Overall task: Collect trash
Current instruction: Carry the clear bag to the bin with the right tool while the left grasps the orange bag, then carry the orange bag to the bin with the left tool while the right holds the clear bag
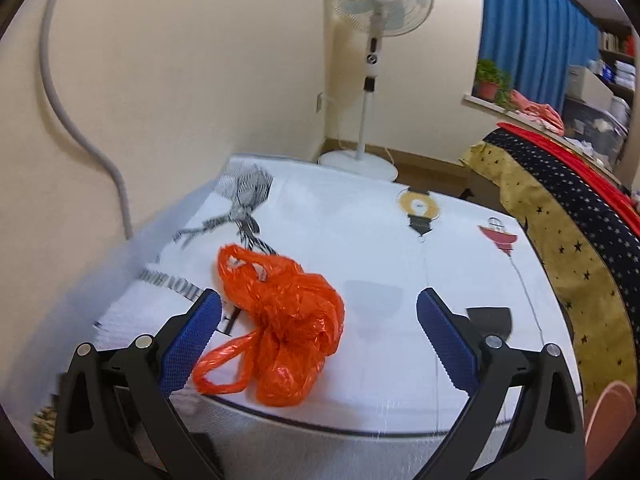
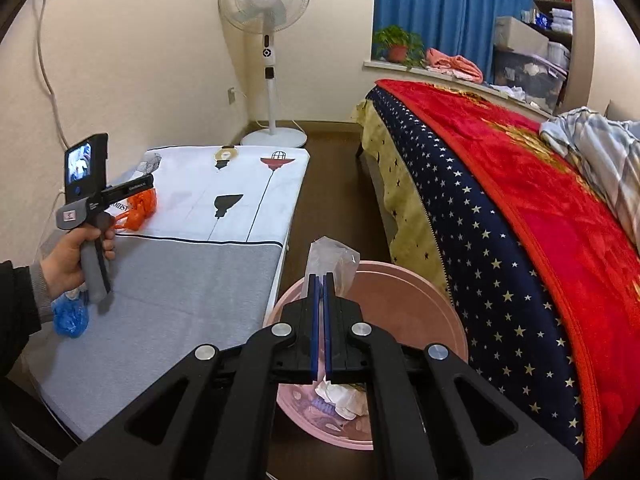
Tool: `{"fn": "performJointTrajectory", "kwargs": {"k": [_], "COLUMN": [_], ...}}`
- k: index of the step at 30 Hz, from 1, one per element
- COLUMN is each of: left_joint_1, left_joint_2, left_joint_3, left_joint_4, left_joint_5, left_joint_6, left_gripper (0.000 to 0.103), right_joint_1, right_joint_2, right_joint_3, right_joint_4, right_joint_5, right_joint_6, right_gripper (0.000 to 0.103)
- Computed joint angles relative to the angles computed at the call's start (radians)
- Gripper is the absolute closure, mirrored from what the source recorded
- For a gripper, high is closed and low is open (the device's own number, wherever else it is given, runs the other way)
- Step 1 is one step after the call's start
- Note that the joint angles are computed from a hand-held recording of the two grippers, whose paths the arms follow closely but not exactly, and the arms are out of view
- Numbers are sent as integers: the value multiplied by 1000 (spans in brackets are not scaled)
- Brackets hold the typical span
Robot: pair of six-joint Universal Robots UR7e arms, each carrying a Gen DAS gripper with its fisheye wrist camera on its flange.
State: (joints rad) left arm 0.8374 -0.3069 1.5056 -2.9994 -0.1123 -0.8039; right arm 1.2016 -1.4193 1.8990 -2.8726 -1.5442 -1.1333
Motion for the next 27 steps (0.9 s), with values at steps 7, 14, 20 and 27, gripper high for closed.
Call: {"fn": "performJointTrajectory", "kwargs": {"k": [7,14,20,27], "left_joint_1": [43,52,16,-86], "left_joint_2": [-5,-17,-33,-88], "left_joint_3": [-33,-27,-19,13], "left_joint_4": [193,215,343,433], "left_joint_5": [-30,-67,-37,-51], "left_joint_6": [-84,-87,-105,-137], "left_gripper": [18,67,72,73], "right_joint_1": [3,6,6,-1], "right_joint_2": [7,10,8,-12], "right_joint_3": [-3,3,5,12], "right_joint_4": [21,28,30,29], "right_joint_5": [-9,-19,-13,21], "right_joint_6": [-14,-23,-36,-48], "right_gripper": [101,101,101,101]}}
